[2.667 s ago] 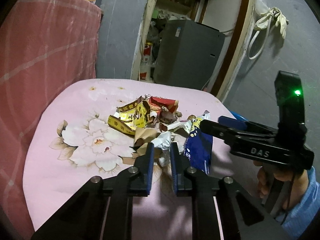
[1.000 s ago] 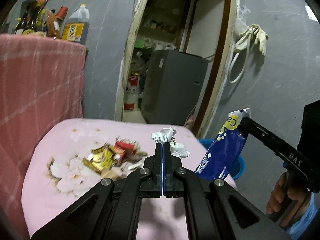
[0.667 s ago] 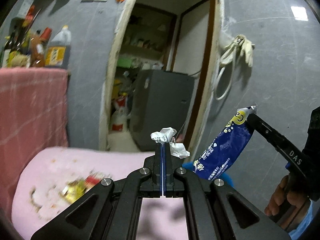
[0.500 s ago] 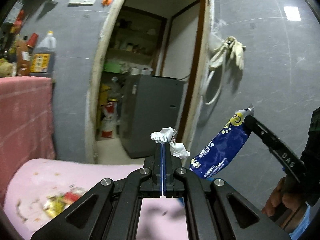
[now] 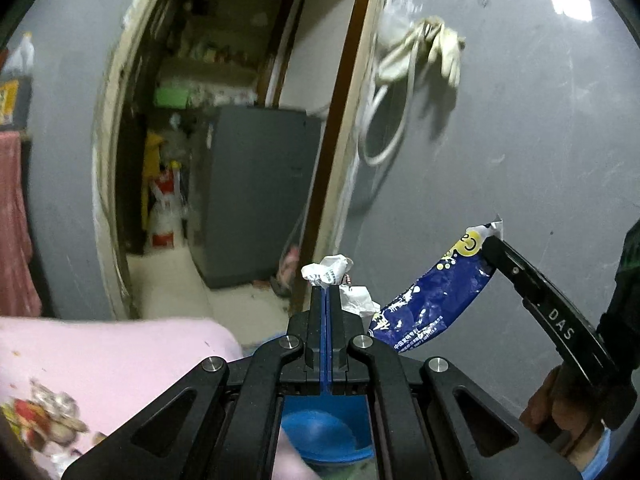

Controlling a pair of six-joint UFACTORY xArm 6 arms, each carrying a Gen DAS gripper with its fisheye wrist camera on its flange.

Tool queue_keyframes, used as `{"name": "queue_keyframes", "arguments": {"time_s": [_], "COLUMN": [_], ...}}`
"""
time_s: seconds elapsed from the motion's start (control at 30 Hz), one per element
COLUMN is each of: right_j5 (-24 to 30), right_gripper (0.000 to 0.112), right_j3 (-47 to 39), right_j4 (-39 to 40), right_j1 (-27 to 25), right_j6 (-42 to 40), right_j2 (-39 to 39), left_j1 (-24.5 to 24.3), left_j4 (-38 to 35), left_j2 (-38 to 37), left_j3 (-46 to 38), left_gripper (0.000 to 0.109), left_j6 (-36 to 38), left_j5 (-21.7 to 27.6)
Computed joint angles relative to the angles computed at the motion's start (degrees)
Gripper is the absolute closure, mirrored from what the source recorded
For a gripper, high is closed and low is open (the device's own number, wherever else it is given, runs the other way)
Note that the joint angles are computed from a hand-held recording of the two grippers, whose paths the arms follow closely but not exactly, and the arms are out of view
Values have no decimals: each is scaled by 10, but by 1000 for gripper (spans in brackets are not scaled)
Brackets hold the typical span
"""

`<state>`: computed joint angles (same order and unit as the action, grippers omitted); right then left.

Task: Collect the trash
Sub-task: 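Lift the blue wrapper with the right gripper and carry it over the blue basin, then open the right gripper to drop the blue wrapper into the basin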

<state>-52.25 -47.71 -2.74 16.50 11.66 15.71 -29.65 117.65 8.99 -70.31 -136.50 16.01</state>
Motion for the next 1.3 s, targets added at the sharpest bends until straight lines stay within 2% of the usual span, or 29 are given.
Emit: {"name": "queue_keyframes", "arguments": {"time_s": [0.13,0.2,0.37,0.67,0.8,0.87,1.0,1.07,1.13,1.2,1.3], "right_j5": [30,51,103,143,157,161,147,134,123,107,76], "right_gripper": [106,106,105,101,95,86,77,69,65,58,46], "right_j3": [-17,-32,-64,-102,-119,-121,-115,-107,-102,-92,-79], "right_j4": [-5,-8,-25,-73,-104,-114,-117,-113,-113,-112,-119], "right_j1": [-14,-21,-31,-43,-48,-50,-51,-48,-45,-41,-34], "right_j6": [22,36,63,121,146,151,156,150,144,136,130], "right_j2": [23,37,65,94,104,105,101,95,91,82,71], "left_j1": [17,24,33,33,33,33,32,33,35,35,35], "left_j4": [-102,-173,-304,-443,-462,-452,-382,-358,-309,-254,-221], "left_j2": [57,87,135,161,161,156,135,121,98,70,27], "left_j3": [-41,-58,-80,-77,-73,-69,-58,-46,-27,-5,30], "left_gripper": [109,109,109,109,109,109,107,102,85,75,74], "left_j6": [80,143,262,380,397,387,320,295,239,175,134], "left_j5": [-40,-58,-72,-71,-68,-65,-54,-50,-44,-30,-7]}}
